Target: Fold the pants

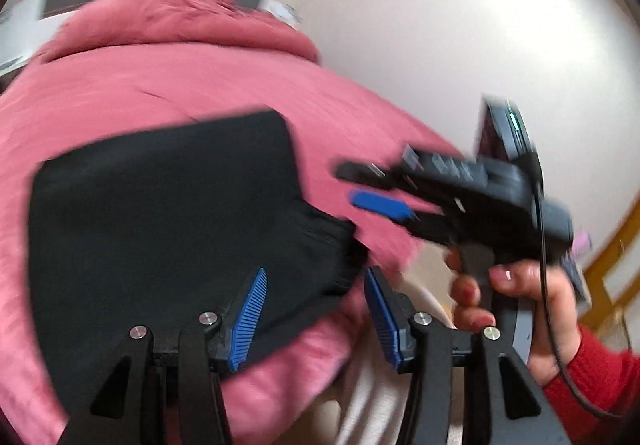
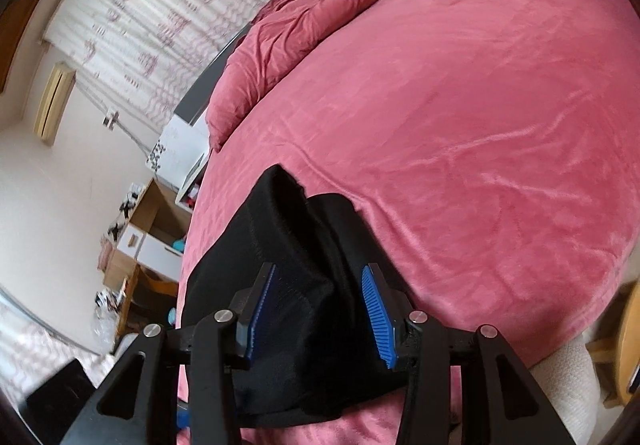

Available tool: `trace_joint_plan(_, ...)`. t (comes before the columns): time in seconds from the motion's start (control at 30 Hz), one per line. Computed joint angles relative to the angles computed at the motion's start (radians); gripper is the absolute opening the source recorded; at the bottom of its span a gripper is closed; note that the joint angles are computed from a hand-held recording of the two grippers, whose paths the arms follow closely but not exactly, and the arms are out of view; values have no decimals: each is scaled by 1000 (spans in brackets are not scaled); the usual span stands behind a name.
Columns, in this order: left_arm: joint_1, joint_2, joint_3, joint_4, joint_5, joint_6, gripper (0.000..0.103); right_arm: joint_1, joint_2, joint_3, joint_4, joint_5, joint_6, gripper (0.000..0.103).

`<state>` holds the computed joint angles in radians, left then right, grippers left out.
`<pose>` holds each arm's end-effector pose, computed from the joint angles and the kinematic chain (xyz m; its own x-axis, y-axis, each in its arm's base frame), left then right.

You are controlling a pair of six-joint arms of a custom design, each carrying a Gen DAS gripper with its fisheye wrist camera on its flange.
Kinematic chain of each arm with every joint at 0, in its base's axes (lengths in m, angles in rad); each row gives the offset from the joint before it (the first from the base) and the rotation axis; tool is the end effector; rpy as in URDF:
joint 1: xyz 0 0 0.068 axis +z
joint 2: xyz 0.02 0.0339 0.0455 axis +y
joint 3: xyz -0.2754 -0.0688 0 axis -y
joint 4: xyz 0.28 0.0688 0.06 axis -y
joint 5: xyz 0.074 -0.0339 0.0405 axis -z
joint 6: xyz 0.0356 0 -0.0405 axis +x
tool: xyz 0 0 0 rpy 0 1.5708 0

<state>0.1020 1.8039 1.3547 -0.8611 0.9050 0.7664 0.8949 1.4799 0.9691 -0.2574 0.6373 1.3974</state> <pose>0.3875 0.0115 0.2212 -0.5964 0.3696 -0.7126 0.7665 0.5258 -0.3688 0.2307 0.2539 0.2319 -0.4289 0.7306 -0.5313 0.3662 0.6783 0.6370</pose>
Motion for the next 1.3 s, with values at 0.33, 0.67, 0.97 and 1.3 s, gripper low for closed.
trace_joint_plan(0.33,69,210,275,193,-172,-446,52,-110,279,383,-16,-157,-356,46)
trace_joint_plan(0.67,-20,263,333,177,-338,-362,53,-166,488,557,-345,-184,-237,10)
trace_joint_plan(0.97,-47,147,121,328,-399,-201,74,-151,314,300,-125,-179,-122,13)
trace_joint_plan(1.3,130,21,-54,221,-153,-86,74,29,283,373,-291,-173,-183,41)
